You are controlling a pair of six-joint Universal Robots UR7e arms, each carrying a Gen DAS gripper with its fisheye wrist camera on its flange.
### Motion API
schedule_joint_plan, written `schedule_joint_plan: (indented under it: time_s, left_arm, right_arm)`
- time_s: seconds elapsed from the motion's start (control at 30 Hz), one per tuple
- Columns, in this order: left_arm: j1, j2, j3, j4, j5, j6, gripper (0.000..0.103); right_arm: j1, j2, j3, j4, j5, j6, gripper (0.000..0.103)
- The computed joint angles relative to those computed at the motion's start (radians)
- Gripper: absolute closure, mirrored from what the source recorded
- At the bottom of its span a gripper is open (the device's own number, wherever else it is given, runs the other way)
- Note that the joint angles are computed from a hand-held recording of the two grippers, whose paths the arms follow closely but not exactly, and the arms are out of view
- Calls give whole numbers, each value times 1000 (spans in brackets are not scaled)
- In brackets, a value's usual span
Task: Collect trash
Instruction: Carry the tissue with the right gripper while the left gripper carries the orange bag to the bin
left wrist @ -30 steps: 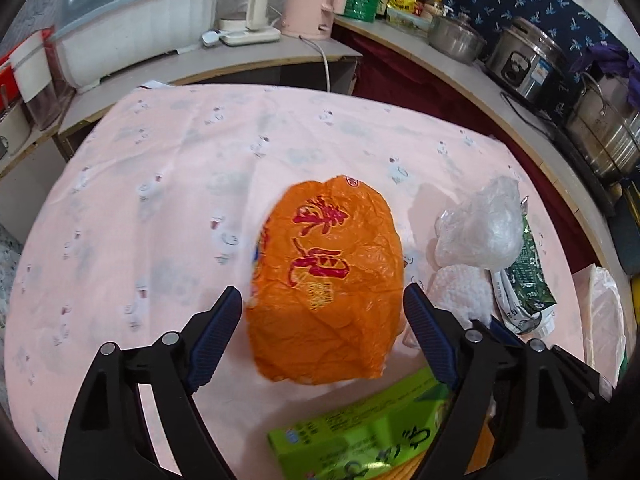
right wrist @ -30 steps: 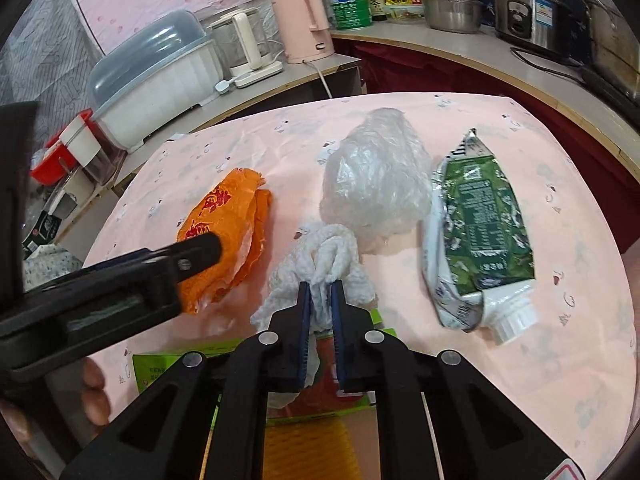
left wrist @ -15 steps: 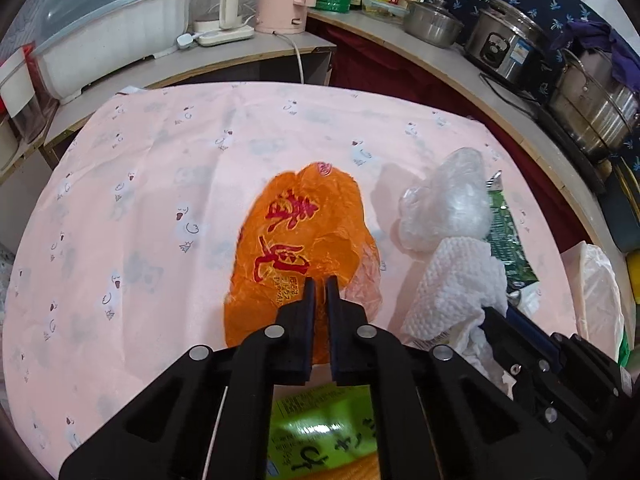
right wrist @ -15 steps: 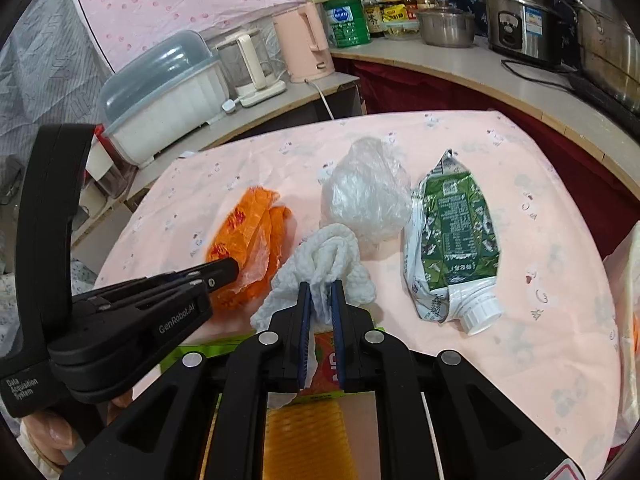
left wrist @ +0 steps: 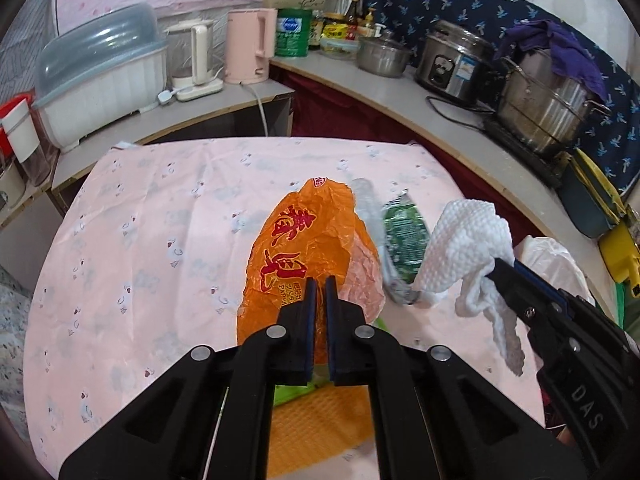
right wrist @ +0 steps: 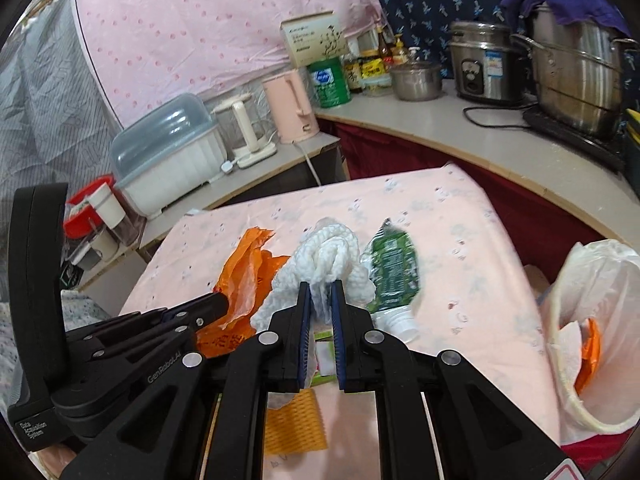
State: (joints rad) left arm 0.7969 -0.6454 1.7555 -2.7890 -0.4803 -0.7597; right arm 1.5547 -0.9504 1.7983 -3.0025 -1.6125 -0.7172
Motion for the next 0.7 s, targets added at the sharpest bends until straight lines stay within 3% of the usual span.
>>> schedule_joint_plan:
  time_s: [0.33, 0.7]
  left_arm:
    - [-66, 94, -122, -24, -18, 127, 99]
    - [-104, 255, -347, -6, -83, 282, 99]
  right_arm:
    - [-55, -105, 22, -42, 42, 19, 93]
    - [-139, -191, 9, -61, 67, 44, 93]
